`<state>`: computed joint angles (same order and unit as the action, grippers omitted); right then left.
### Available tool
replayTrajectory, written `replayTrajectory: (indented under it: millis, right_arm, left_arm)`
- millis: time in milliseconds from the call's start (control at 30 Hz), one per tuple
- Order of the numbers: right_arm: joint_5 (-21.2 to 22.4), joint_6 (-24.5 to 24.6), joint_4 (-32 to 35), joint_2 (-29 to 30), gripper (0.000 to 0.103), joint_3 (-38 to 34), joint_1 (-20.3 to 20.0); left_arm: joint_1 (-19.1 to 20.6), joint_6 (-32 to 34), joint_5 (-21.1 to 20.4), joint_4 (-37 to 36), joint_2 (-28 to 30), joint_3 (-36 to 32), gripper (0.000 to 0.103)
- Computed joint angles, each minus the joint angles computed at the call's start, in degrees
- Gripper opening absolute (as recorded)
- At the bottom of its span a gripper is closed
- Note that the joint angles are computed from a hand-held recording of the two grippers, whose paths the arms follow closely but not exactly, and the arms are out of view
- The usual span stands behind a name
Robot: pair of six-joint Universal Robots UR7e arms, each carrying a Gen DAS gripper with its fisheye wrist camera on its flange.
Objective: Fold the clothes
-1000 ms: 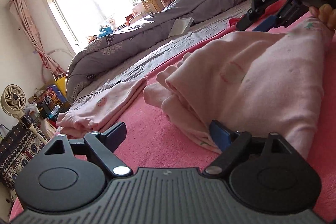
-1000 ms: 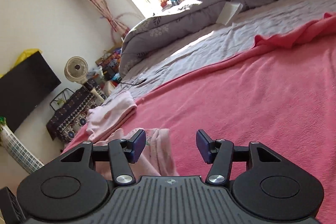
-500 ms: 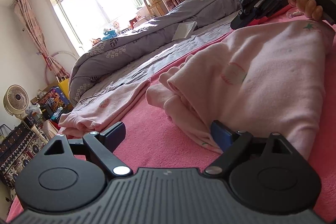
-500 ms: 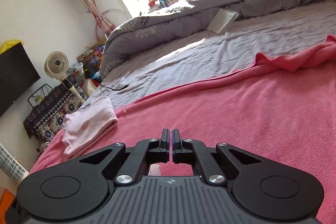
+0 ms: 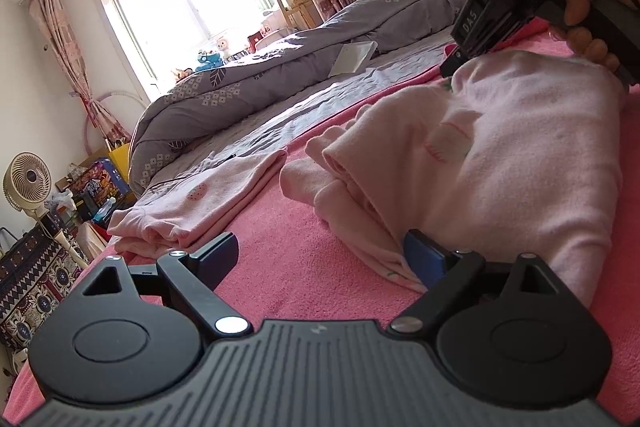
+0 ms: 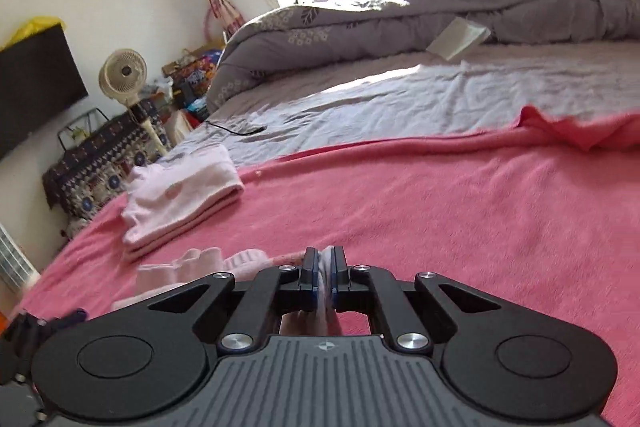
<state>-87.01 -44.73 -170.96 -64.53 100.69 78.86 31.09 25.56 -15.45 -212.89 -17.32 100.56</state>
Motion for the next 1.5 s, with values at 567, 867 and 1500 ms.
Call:
replayTrajectory:
  millis: [567, 867, 1500]
  right_arm:
    - [13.7, -12.4, 6.6, -17.4, 0.051, 12.7, -12.6]
    - [15.8, -6.7, -0.8, -18.9, 0.062, 15.2, -10.3]
    - [3.4, -5.5, -33.8, -4.2, 0.038, 23.9, 2.8]
  left_arm:
    - [0.2, -8.7, 0.5, 5.5, -2.1, 2.0, 0.102]
    - [0.3, -15.8, -0.9, -0.2, -4.6, 5.1, 0.102]
    - [5.7, -43.2, -18.5, -20.1, -13.3, 17.7, 0.099]
